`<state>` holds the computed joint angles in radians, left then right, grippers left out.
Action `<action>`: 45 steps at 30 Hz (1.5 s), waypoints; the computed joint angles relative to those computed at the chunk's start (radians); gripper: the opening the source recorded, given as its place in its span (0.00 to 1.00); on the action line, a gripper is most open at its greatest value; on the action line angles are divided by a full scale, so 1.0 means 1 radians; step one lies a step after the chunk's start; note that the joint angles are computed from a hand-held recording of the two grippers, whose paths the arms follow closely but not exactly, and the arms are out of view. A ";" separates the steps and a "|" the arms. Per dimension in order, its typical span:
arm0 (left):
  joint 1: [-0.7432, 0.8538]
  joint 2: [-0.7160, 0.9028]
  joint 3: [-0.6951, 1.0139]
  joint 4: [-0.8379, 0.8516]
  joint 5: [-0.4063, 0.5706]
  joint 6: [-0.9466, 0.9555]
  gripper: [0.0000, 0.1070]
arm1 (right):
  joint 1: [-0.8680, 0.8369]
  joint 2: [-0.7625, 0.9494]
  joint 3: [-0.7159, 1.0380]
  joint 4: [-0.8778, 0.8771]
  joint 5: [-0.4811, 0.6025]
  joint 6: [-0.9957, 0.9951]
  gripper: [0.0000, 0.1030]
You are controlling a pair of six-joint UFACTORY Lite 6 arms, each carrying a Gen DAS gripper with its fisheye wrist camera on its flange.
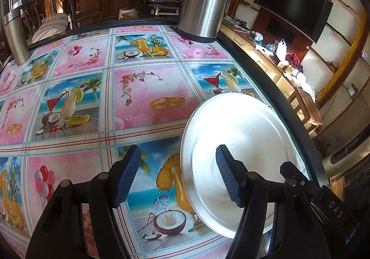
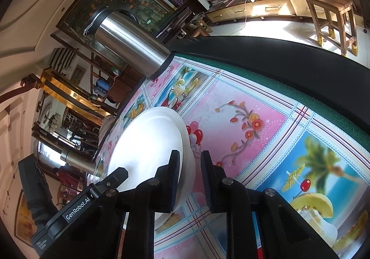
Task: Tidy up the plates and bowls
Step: 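Close both tools on the rim of the white foam plate and lift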
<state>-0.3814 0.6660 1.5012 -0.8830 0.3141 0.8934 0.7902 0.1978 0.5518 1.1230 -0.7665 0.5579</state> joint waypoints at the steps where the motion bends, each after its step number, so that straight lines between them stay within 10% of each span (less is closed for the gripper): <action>1: -0.001 -0.002 -0.003 0.001 -0.002 0.000 0.62 | -0.002 0.002 0.002 -0.006 0.003 0.002 0.19; 28: -0.022 -0.027 -0.048 -0.044 -0.056 0.090 0.62 | -0.026 0.028 -0.003 -0.151 -0.006 0.107 0.10; 45: 0.154 0.156 0.320 0.187 0.418 -0.182 0.62 | -0.046 0.036 -0.021 -0.255 -0.010 0.209 0.13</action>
